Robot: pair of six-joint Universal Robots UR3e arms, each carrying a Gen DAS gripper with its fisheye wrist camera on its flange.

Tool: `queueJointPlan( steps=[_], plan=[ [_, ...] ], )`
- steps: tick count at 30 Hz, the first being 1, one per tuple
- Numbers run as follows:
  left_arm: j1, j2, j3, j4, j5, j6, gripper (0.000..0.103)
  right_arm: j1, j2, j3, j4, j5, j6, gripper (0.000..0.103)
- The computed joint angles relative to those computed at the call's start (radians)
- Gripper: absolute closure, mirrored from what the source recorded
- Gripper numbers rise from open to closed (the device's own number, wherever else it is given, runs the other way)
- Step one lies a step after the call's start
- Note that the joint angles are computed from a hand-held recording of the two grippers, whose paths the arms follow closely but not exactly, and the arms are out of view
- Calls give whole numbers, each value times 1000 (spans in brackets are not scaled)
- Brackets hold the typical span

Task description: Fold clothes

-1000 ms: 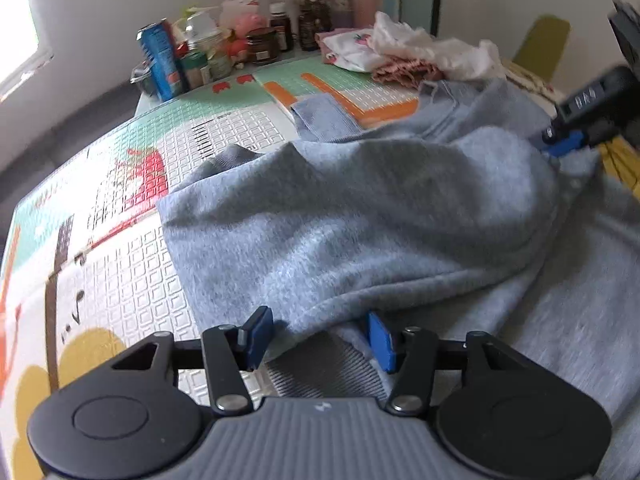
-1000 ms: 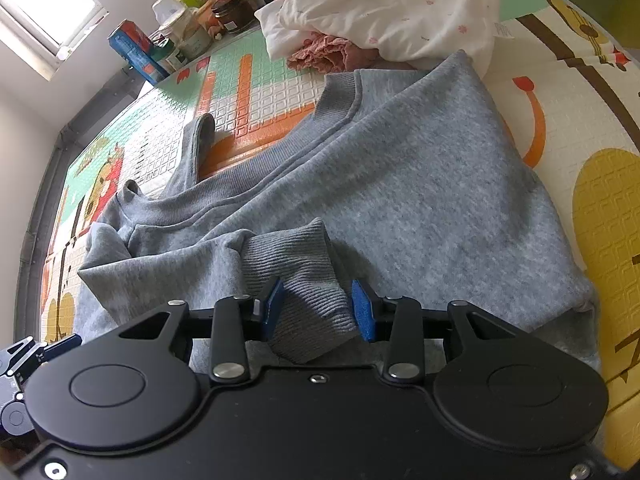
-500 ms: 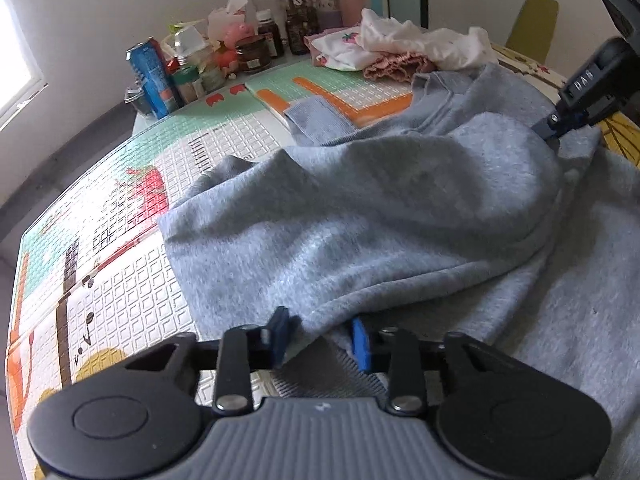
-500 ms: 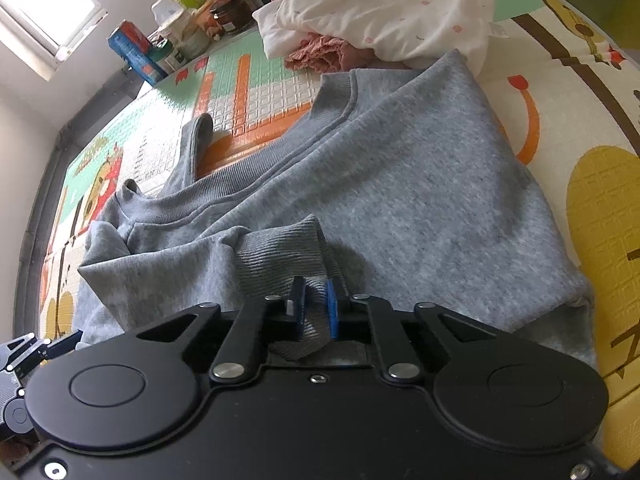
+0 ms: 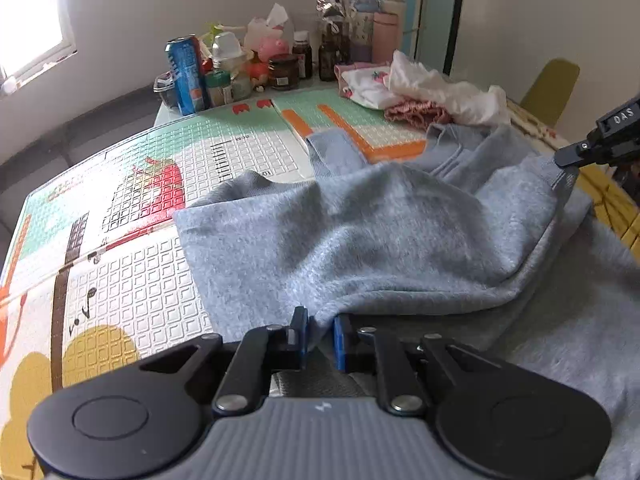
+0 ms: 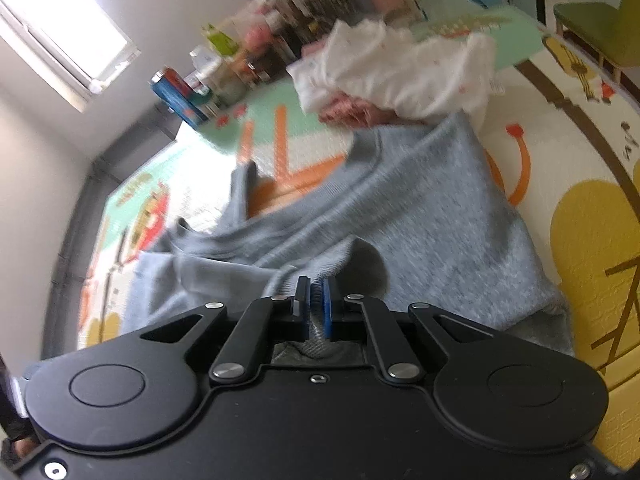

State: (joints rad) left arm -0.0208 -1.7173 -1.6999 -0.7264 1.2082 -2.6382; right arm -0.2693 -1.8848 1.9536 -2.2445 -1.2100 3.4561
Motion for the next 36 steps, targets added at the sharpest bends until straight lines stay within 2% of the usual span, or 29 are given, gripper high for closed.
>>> queueJointPlan(
  steps=[9, 12, 18, 22, 28, 32, 36],
  plan=[
    [16, 38, -15, -16, -23, -7, 92, -29, -84, -103, 93, 22, -4, 98],
    [21, 74, -44, 5, -40, -10, 94, -59, -136, -118, 147, 34, -32, 98],
    [26, 140, -68, -40, -72, 27, 94, -159, -258, -135, 272, 67, -104, 98],
    [-46, 140, -70, -50, -8, 71, 94, -213, -324, -98, 316, 50, -157, 98],
    [-164, 62, -88, 7, 157, 50, 91, -296, -460, 61, 478, 37, -241, 98],
    [-184, 35, -85, 22, 189, 56, 88, -298, -543, 177, 551, 12, -253, 98],
    [-197, 30, -75, 10, 197, 61, 74, -304, -615, 246, 618, -4, -264, 94]
  ],
)
